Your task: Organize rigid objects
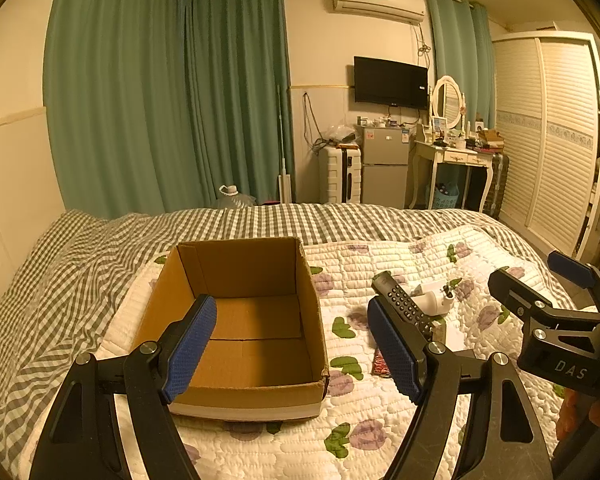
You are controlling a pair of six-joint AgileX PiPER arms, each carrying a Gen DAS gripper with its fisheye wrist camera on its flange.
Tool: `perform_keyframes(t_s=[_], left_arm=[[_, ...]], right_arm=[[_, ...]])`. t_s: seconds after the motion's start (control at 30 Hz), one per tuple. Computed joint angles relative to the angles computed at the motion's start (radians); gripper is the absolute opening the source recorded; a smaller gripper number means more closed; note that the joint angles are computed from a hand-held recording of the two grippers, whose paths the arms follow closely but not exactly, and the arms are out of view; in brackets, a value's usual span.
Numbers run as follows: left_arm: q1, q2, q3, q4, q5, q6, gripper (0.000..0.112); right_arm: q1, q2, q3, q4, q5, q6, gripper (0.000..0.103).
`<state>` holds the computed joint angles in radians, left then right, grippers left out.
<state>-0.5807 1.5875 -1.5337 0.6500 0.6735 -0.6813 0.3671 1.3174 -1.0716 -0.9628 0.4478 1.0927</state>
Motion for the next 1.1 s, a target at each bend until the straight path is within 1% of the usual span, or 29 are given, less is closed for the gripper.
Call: perform_keyframes(t_s=[0.1, 0.2, 0.23, 0.27, 0.33, 0.4, 0.5, 0.57, 0.63, 0.8, 0.87, 0.93, 1.1], left_arm=[[-0.025, 0.007, -0.021, 0.012, 0.024, 0.009, 0.081], [-0.055, 0.035, -0.073, -0.001, 0.060, 0.050, 0.081], [-0.067, 0.050, -0.095, -0.007, 0.077, 0.068, 0.081], [-0.084, 0.075, -0.127, -0.012, 0.103, 0.089, 0.081], [-0.112, 0.131, -0.190, -0.045, 0.144, 0.148, 0.081], [-0.137, 0.203, -0.265, -0.087, 0.191, 0.194, 0.081], [-0.152, 0.292, -0.352, -0.152, 0.225, 0.262, 0.081], [-0.164, 0.357, -0.409, -0.172, 0.246, 0.284, 0.081], [-0.162, 0.420, -0.466, -0.214, 0.265, 0.323, 0.081], [-0.143, 0.536, -0.544, -0.303, 0.292, 0.382, 0.081], [-0.132, 0.573, -0.563, -0.332, 0.294, 0.410, 0.081], [-0.123, 0.611, -0.588, -0.348, 0.301, 0.422, 0.081], [-0.081, 0.750, -0.749, -0.417, 0.369, 0.466, 0.081]], right_arm=[[-0.010, -0.011, -0.005, 0.035, 0.008, -0.039, 0.103], [-0.049, -0.033, -0.032, 0.138, 0.025, -0.145, 0.103], [-0.082, -0.038, -0.053, 0.204, 0.037, -0.211, 0.103], [-0.103, -0.038, -0.068, 0.242, 0.043, -0.247, 0.103], [-0.174, -0.037, -0.104, 0.362, 0.059, -0.371, 0.103], [-0.225, -0.029, -0.135, 0.432, 0.081, -0.467, 0.103], [-0.309, 0.005, -0.198, 0.541, 0.117, -0.650, 0.103], [-0.369, 0.039, -0.241, 0.657, 0.125, -0.817, 0.103], [-0.405, 0.082, -0.280, 0.730, 0.133, -0.973, 0.103], [-0.423, 0.179, -0.303, 0.764, 0.120, -1.163, 0.103], [-0.449, 0.219, -0.303, 0.870, 0.120, -1.267, 0.103], [-0.482, 0.281, -0.330, 0.984, 0.150, -1.359, 0.103], [-0.521, 0.350, -0.367, 1.091, 0.214, -1.454, 0.103]])
